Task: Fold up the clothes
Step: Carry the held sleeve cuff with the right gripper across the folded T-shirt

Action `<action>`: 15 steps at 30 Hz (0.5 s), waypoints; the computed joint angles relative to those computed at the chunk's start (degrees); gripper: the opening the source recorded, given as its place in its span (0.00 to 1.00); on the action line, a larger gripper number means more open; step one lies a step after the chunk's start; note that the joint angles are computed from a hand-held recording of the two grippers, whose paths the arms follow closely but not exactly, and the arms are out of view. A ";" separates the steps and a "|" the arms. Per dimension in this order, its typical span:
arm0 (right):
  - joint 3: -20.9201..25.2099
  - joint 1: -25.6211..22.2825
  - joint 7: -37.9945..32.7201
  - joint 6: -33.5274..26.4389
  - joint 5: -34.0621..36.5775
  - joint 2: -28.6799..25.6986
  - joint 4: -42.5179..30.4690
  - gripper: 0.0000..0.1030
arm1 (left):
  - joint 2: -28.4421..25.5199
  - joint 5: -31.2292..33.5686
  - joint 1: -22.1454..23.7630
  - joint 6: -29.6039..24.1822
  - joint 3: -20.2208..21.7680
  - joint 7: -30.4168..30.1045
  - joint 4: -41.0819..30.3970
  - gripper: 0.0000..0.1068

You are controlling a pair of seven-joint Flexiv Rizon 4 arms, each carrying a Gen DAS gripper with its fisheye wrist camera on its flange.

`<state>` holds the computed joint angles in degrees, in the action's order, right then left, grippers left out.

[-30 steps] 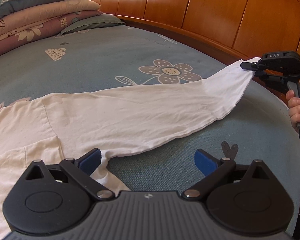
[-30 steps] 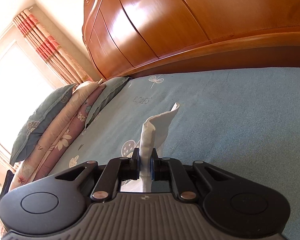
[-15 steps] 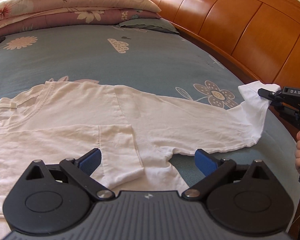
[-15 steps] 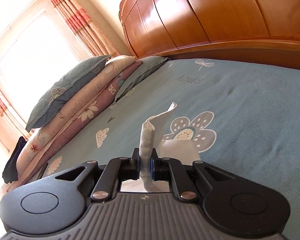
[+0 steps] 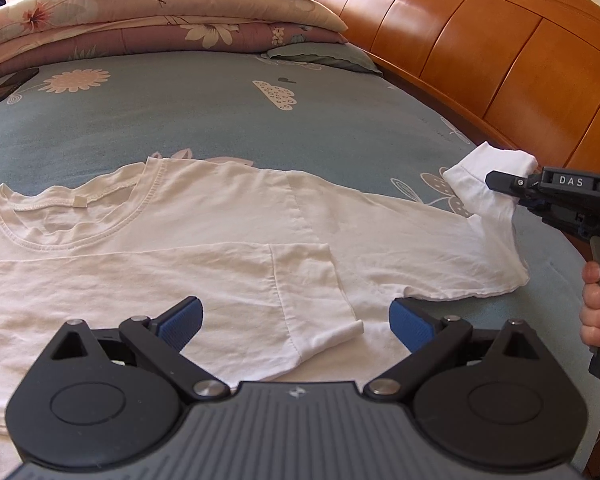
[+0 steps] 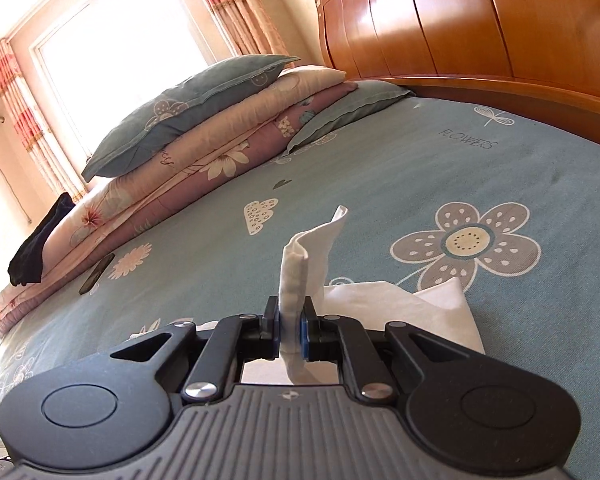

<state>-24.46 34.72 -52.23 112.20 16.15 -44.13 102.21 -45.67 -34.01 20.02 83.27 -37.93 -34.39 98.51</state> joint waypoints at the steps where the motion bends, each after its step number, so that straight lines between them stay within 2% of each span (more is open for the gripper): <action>1: -0.13 0.23 -0.05 -0.46 -0.17 -0.17 -0.34 0.11 | -0.06 0.03 0.22 0.20 -0.14 0.15 0.12 0.93; 5: -3.96 3.64 0.33 -3.12 -0.51 -1.50 -1.28 0.11 | -0.19 1.21 0.91 1.88 -0.23 0.60 0.87 0.93; 11: -18.59 15.31 2.39 -9.28 -4.08 -7.14 -1.30 0.11 | 0.63 3.99 1.20 2.55 1.35 -0.22 1.57 0.93; 15: -22.37 18.49 3.73 -10.40 -7.94 -9.35 -0.94 0.10 | 0.74 5.14 3.44 4.41 -0.56 -0.96 3.13 0.93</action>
<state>-46.84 53.21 -48.51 101.80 8.21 -53.49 101.27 -44.93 -28.87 23.46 87.69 -38.49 -35.35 101.64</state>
